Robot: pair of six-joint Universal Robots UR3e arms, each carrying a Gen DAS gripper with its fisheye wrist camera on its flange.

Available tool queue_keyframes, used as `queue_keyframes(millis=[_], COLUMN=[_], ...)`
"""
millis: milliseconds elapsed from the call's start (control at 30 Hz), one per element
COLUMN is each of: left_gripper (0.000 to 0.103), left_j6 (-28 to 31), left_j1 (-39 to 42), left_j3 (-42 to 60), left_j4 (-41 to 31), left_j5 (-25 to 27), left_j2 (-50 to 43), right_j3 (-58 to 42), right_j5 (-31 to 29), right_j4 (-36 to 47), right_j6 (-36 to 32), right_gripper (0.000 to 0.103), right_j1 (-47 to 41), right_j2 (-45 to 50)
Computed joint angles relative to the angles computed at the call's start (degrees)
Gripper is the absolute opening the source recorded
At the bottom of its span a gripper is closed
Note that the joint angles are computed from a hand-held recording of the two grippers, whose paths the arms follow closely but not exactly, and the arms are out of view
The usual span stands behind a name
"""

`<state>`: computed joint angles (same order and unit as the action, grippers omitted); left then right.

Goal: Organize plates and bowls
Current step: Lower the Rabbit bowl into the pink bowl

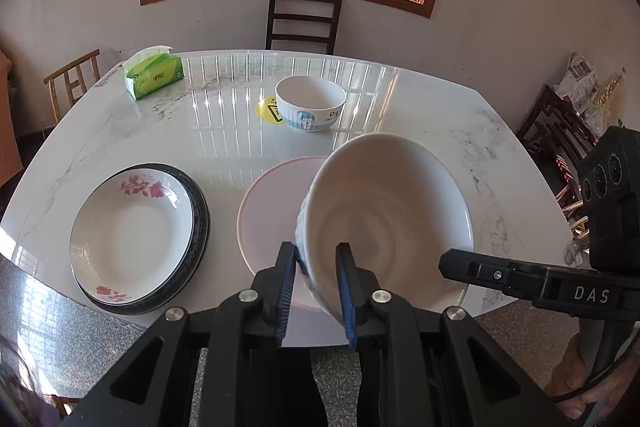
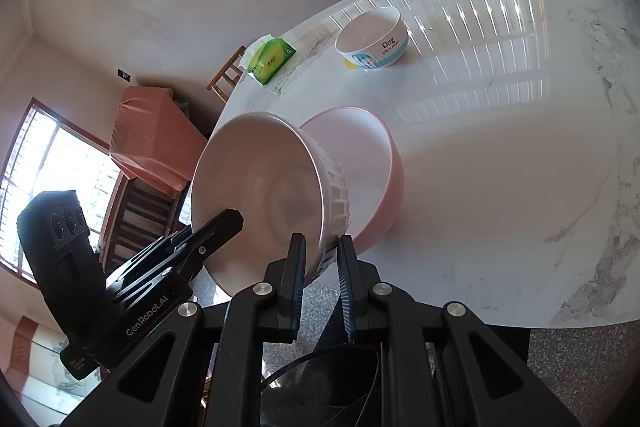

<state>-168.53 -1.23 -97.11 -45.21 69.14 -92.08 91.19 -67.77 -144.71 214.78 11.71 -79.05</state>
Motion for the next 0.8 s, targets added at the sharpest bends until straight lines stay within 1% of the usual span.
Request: queue_keyframes(millis=[100, 200, 500, 800], left_gripper=[0.020, 0.020, 0.020, 0.020], left_j6=[-0.23, -0.74, -1.68, -1.67], left_j1=[0.25, -0.11, -0.30, -0.05], left_j3=[2.27, 4.50, 8.03, 9.74], left_j4=[-2.16, -3.29, -4.03, -4.78], left_j5=[-0.57, -0.03, 1.19, 1.58], left_j2=[-2.12, -4.38, -8.38, -11.03], right_j3=[-0.27, -1.01, -5.11, -6.99], right_j5=[0.46, 0.33, 0.77, 0.87], right_j4=[0.18, 0.73, 2.82, 4.64], right_j6=[-0.30, -0.73, -1.95, -2.71], right_gripper=[0.017, 0.017, 0.017, 0.017], right_j1=[-0.63, -0.97, -1.55, -1.86], right_j2=[0.48, 1.08, 4.41, 6.03])
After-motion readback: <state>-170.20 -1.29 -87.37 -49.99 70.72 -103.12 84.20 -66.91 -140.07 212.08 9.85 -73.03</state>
